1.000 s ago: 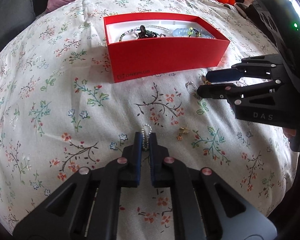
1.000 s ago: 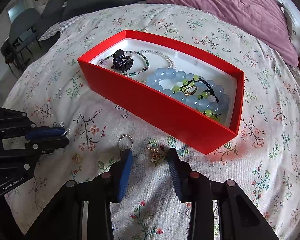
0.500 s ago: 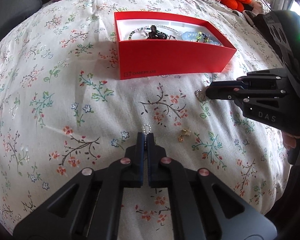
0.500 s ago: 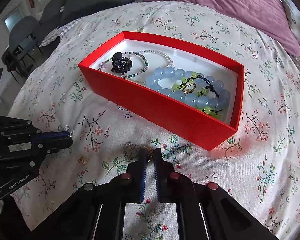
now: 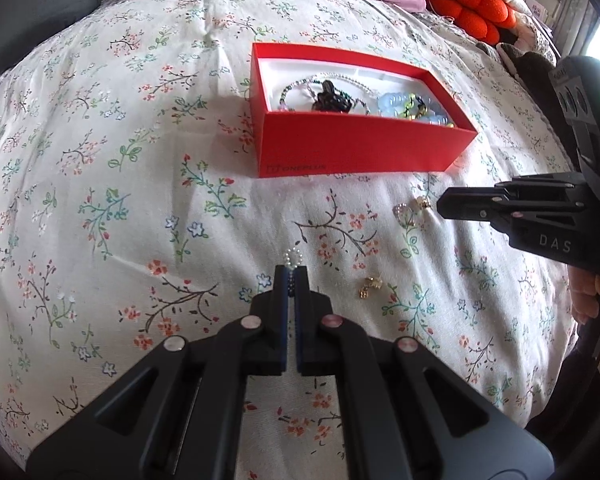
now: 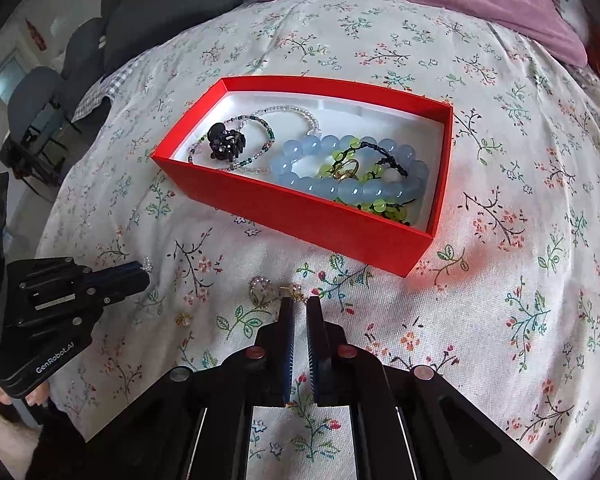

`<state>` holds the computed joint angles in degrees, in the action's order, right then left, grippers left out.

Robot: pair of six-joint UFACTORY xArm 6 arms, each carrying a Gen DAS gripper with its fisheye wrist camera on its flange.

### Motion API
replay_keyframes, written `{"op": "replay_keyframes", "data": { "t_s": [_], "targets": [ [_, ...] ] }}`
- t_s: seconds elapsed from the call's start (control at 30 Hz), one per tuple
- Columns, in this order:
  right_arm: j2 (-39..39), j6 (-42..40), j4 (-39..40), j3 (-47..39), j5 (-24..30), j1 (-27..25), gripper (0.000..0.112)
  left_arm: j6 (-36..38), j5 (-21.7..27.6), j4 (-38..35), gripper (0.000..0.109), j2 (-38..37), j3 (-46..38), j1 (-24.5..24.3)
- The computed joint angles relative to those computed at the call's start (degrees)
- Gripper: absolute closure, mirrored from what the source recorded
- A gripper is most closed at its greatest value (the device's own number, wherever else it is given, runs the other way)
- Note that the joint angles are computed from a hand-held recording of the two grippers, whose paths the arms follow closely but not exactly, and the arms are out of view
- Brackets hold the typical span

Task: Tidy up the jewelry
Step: 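Grasp the small pearl ring with the left tool while the right tool grasps the silver ring, then lower the pearl ring into the red box with the left tool while the right drops the silver ring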

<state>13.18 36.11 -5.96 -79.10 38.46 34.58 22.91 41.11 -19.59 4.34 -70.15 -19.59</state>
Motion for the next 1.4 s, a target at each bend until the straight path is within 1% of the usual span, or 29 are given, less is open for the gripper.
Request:
{"op": "replay_keyframes", "data": {
  "t_s": [0.17,0.27,0.3,0.33,0.37,0.43,0.57,0.67,0.7,0.73,0.8,0.9,0.97,1.03,1.07,1.2,1.33,1.4],
  "targets": [
    [-2.45,0.48,0.92,1.71,-1.36,-0.46,0.106,-0.42,-0.40,-0.25,0.105,0.16,-1.25,0.17],
    [-3.24,1.62,-0.86,2.15,-2.29,-0.59,0.106,-0.37,-0.58,-1.03,0.105,0.07,-1.62,0.40],
    [-3.30,1.90,-1.91,2.36,-3.04,-0.56,0.105,-0.43,-0.62,-1.12,0.105,0.11,-1.67,0.43],
    [-2.81,1.98,-2.93,1.88,-3.07,-0.39,0.099,-0.49,-0.57,-1.16,0.105,0.15,-1.71,0.43],
    [-2.25,1.07,-3.29,1.19,-2.37,-0.26,0.097,-0.60,-0.53,-1.10,0.105,0.22,-1.75,0.40],
    [-0.72,-1.63,-2.97,-0.34,-0.77,-0.08,0.096,-0.64,-0.39,-0.76,0.105,0.27,-1.60,0.29],
    [2.21,-4.29,-6.30,-3.17,3.49,0.79,0.092,-0.60,0.06,0.12,0.105,0.20,-1.08,0.10],
    [3.56,-5.91,-6.46,-3.93,4.44,1.01,0.083,-0.28,0.26,0.09,0.105,0.14,-0.88,-0.01],
    [3.65,-6.46,-6.35,-3.68,3.73,1.11,0.075,-0.12,0.34,0.02,0.105,0.15,-0.90,-0.05],
    [3.66,-6.69,-6.41,-3.33,2.81,1.23,0.063,0.03,0.35,-0.01,0.105,0.13,-0.87,-0.06],
    [4.69,-5.88,-8.51,-4.28,2.85,1.82,0.061,0.20,0.39,-0.08,0.105,0.02,-0.73,-0.09],
    [6.20,-4.77,-12.33,-5.79,3.23,2.43,0.062,0.35,0.55,-0.23,0.105,0.00,-0.76,-0.03],
    [6.55,-4.44,-12.47,-6.09,2.81,2.41,0.068,0.49,0.61,-0.41,0.105,-0.18,-0.55,0.01],
    [6.87,-4.79,-12.06,-6.30,2.30,2.14,0.079,0.54,0.63,-0.41,0.105,-0.26,-0.44,0.06],
    [7.01,-4.97,-11.80,-6.41,2.09,2.10,0.081,0.53,0.67,-0.40,0.105,-0.28,-0.40,0.06],
    [7.58,-6.25,-9.93,-6.87,1.26,1.74,0.100,0.52,0.70,-0.21,0.105,-0.38,-0.18,0.09],
    [7.40,-5.95,-8.89,-7.24,1.76,1.81,0.102,0.50,0.65,-0.39,0.105,-0.40,-0.29,0.10],
    [6.65,-6.04,-7.00,-6.75,1.51,1.53,0.102,0.33,0.77,-0.78,0.105,-0.51,-0.45,0.13]
  ]
}}
